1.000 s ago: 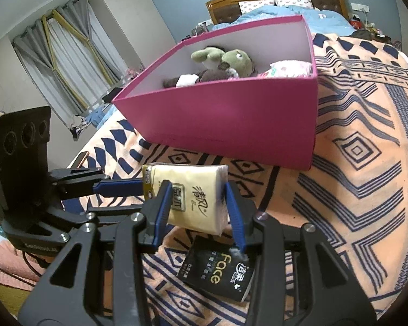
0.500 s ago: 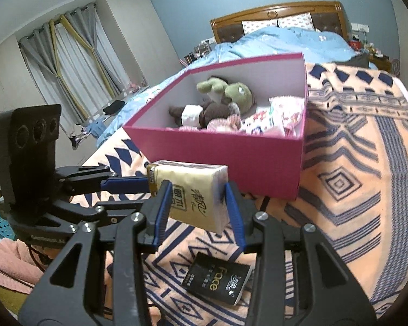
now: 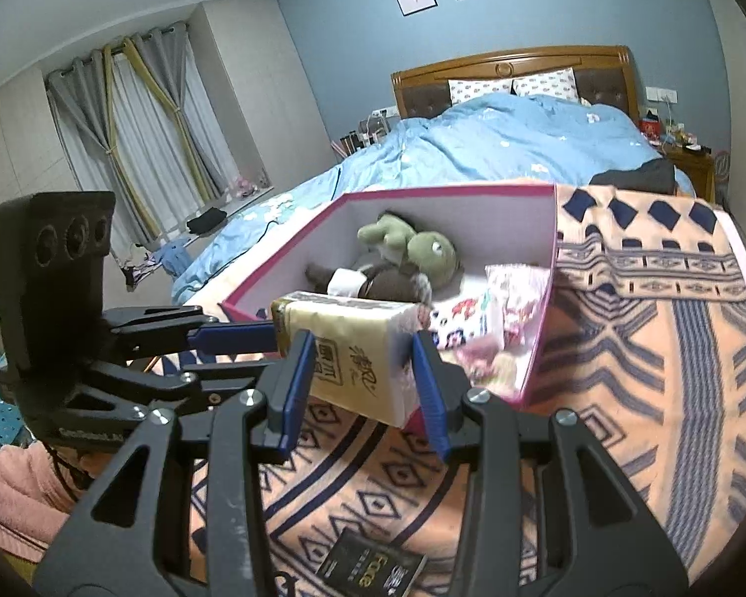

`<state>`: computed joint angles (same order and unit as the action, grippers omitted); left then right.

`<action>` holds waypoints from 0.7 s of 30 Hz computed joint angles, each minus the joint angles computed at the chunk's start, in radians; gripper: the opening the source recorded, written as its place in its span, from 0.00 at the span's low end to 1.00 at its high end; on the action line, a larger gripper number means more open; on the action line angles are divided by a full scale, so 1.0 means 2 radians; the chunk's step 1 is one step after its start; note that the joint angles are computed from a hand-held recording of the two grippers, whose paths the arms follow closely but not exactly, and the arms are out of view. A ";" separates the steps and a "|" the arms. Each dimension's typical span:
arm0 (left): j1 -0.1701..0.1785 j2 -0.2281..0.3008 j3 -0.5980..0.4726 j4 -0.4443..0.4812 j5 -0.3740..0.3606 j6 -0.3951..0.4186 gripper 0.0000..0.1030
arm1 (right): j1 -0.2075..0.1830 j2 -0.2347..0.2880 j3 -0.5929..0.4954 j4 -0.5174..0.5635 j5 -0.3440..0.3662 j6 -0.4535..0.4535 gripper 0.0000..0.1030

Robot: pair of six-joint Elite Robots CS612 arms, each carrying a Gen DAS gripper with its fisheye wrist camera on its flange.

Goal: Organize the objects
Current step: 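Carry the cream tissue box into the magenta box and open the right gripper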

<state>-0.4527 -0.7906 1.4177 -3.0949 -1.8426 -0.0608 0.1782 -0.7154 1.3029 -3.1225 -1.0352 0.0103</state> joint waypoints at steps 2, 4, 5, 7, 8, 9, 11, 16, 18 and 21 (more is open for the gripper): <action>0.001 0.002 -0.007 0.002 0.001 0.000 0.36 | -0.001 0.004 -0.010 0.006 0.001 0.000 0.42; 0.002 0.004 -0.015 0.007 0.000 0.000 0.36 | -0.001 0.007 -0.019 0.012 0.000 -0.001 0.42; 0.002 0.005 -0.018 0.008 0.002 0.001 0.36 | -0.001 0.009 -0.023 0.015 0.001 -0.002 0.42; 0.003 0.009 -0.027 0.010 0.003 0.000 0.36 | -0.001 0.012 -0.032 0.022 -0.001 -0.003 0.42; 0.003 0.010 -0.028 0.010 0.004 -0.001 0.36 | -0.001 0.015 -0.038 0.026 -0.003 -0.002 0.42; 0.003 0.011 -0.032 0.011 0.006 -0.001 0.36 | -0.001 0.017 -0.042 0.029 -0.003 -0.003 0.42; 0.003 0.015 -0.040 0.016 0.009 -0.001 0.36 | -0.002 0.021 -0.051 0.035 -0.002 -0.001 0.42; 0.004 0.024 -0.060 0.032 0.012 -0.001 0.36 | -0.004 0.030 -0.072 0.057 0.005 0.005 0.42; 0.004 0.028 -0.067 0.039 0.015 0.000 0.36 | -0.005 0.034 -0.080 0.065 0.005 0.007 0.42; 0.004 0.033 -0.078 0.051 0.017 -0.001 0.36 | -0.004 0.038 -0.091 0.076 -0.001 0.002 0.42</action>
<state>-0.4438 -0.7241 1.2620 -2.9921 -1.8078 -0.0638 0.1701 -0.6401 1.1216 -2.9696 -1.0372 0.0148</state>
